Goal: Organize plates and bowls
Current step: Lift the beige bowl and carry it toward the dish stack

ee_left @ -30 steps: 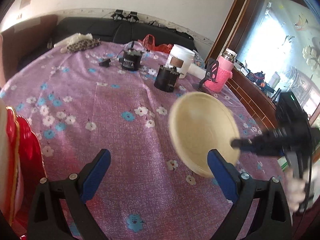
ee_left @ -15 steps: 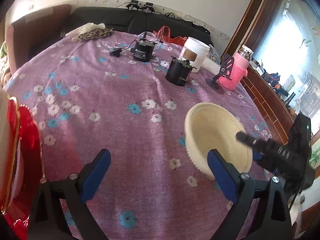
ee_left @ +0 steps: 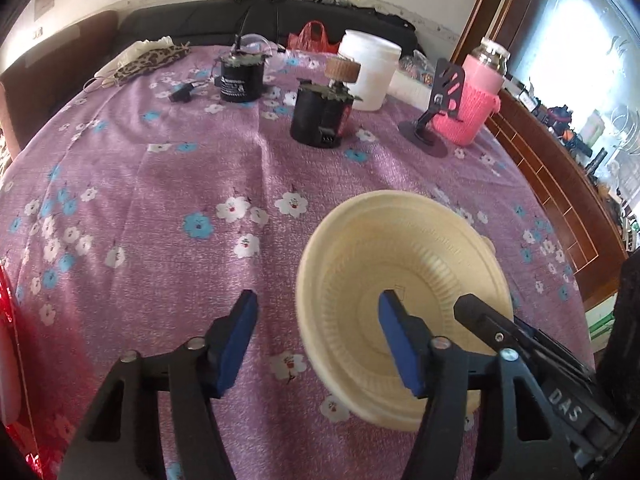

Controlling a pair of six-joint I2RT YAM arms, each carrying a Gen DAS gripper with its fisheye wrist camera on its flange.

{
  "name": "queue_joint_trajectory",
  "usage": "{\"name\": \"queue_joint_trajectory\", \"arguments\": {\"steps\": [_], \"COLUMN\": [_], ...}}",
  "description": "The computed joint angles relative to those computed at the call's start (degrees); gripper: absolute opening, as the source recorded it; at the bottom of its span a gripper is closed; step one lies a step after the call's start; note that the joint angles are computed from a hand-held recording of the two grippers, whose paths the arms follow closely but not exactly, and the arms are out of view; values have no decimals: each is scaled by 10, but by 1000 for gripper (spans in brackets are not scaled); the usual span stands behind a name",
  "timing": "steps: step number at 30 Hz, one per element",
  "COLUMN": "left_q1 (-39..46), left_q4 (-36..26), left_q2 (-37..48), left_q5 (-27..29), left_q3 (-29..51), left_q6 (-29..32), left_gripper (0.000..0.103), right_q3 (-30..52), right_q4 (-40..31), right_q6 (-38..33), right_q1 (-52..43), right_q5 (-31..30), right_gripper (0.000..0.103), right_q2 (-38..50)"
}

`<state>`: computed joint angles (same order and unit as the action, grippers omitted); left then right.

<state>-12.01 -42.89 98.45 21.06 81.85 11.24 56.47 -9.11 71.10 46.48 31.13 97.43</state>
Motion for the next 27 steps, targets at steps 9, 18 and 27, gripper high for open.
{"name": "queue_joint_trajectory", "arguments": {"steps": [9, 18, 27], "left_q1": [-24, -41, -53], "left_q4": [4, 40, 63], "left_q2": [-5, -32, -53], "left_q5": [-37, -75, -94], "left_q3": [-20, -49, -71], "left_q6": [9, 19, 27], "left_gripper": [23, 23, 23], "right_q3": [10, 11, 13], "right_q4": [-2, -5, -11], "right_q6": [-7, -6, -4], "right_q1": [0, -1, -2], "right_q5": [-9, -9, -4], "right_gripper": [47, 47, 47], "right_q2": [8, 8, 10]}}
